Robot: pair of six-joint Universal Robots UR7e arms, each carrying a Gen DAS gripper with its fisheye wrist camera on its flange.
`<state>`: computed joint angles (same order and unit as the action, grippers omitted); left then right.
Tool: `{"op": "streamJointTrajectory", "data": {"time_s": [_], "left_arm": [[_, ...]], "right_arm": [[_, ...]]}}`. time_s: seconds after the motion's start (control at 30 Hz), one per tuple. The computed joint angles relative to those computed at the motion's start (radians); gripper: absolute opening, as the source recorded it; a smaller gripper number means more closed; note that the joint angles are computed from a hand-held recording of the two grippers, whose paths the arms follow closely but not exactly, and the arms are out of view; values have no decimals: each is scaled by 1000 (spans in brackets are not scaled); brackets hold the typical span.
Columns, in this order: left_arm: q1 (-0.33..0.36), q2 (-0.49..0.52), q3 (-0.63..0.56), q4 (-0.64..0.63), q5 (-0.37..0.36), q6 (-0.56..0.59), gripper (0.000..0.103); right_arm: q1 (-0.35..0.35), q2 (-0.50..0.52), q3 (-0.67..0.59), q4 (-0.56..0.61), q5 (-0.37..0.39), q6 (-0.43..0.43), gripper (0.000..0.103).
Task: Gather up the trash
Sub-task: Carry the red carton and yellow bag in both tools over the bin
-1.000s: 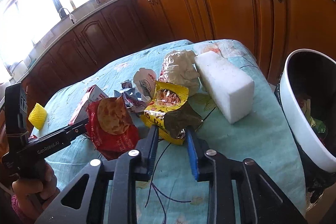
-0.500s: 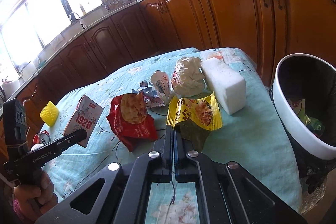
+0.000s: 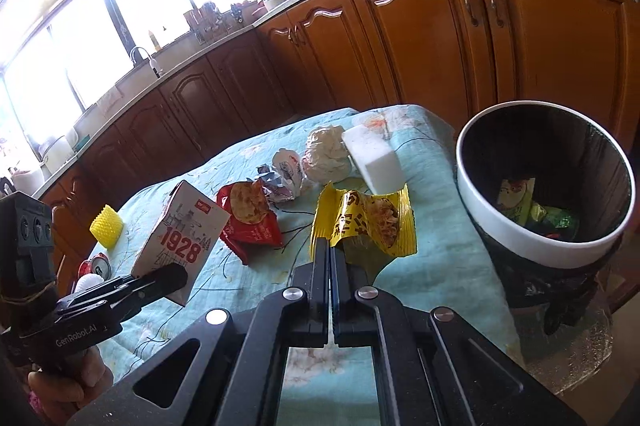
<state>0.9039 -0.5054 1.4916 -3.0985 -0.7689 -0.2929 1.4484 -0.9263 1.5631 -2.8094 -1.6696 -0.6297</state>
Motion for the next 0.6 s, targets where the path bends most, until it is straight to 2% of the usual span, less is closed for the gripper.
{"op": "streamJointTrajectory", "data": {"time_s": [0.6], "left_arm": [[17,178,-322,195,-89,116,30]], "right_arm": [[-59,-52,-74,16,-5,37,0]]}}
